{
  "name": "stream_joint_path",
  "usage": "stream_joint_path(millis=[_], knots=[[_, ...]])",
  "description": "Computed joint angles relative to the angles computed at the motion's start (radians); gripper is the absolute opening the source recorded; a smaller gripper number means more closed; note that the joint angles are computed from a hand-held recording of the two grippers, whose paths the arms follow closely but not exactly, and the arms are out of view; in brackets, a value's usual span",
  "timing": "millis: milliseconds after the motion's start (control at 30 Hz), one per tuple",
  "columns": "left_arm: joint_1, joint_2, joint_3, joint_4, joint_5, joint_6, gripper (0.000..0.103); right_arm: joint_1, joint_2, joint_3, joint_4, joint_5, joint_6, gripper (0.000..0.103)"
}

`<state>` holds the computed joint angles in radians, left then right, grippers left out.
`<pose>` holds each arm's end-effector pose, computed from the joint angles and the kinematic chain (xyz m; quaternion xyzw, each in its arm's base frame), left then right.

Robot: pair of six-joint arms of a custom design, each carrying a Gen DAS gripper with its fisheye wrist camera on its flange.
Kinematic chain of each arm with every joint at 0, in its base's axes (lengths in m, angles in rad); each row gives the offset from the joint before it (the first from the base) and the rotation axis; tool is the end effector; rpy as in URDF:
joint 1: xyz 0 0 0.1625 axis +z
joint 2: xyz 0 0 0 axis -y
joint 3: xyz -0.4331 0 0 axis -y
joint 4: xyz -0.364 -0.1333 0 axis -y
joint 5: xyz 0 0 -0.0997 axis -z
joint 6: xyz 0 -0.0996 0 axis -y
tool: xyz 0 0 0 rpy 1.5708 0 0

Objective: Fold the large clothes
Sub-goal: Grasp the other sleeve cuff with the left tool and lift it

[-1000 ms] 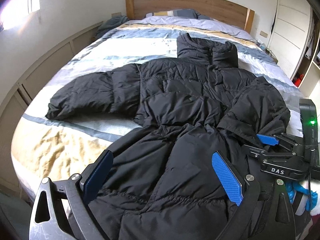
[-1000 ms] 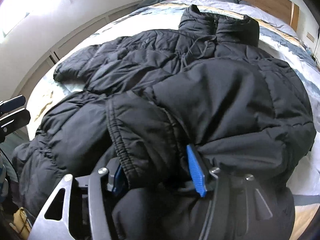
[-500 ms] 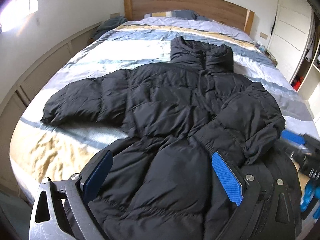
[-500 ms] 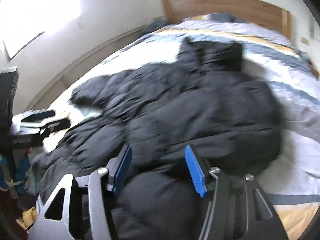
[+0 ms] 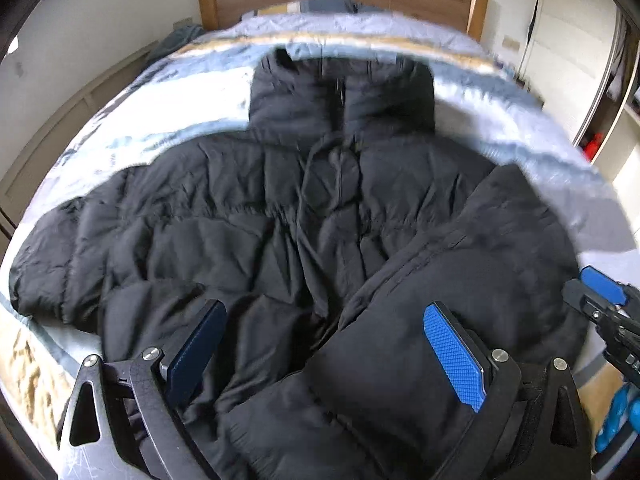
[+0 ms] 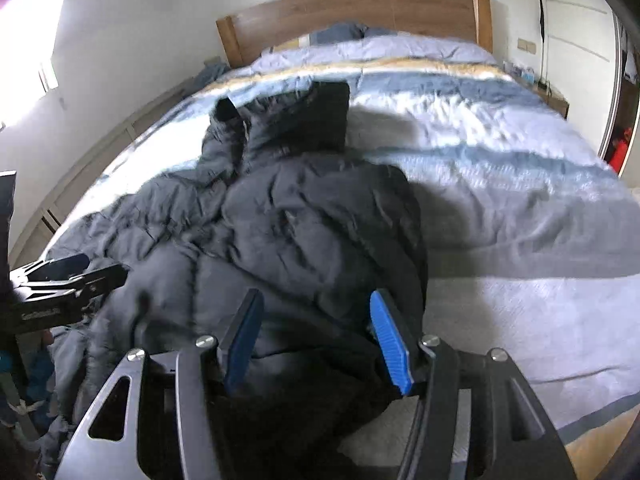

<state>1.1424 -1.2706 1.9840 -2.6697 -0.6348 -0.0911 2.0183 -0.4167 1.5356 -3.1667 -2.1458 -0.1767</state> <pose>-0.0209 -0.5598 0.3208 0.0618 0.8780 -0.2789 0.3840 0.3664 -0.5805 -0.0181 0.2224 -0.9074 0.2617 0.2424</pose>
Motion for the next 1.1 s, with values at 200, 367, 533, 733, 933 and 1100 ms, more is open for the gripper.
stream_joint_path(millis=[200, 367, 533, 733, 933, 1100], knots=[[0.065, -0.024, 0.033, 0.002, -0.017, 0.002, 0.099, -0.034, 0.006, 0.06, -0.047, 0.027, 0.021, 0.056], [0.051, -0.11, 0.089, 0.042, 0.012, -0.007, 0.099, 0.011, 0.005, 0.07, -0.08, -0.045, 0.03, 0.056], [0.055, -0.19, 0.111, 0.176, 0.023, -0.092, 0.099, 0.046, -0.006, 0.105, -0.023, -0.101, 0.091, 0.056], [-0.023, -0.38, 0.199, 0.228, 0.028, -0.101, 0.098, 0.116, -0.057, 0.183, -0.023, -0.139, 0.193, 0.056], [-0.134, -0.621, 0.242, 0.392, 0.015, -0.18, 0.098, 0.227, -0.08, 0.212, -0.019, -0.162, 0.278, 0.056], [-0.266, -0.827, 0.223, 0.615, 0.078, -0.253, 0.098, 0.319, -0.084, 0.211, 0.003, -0.205, 0.347, 0.056]])
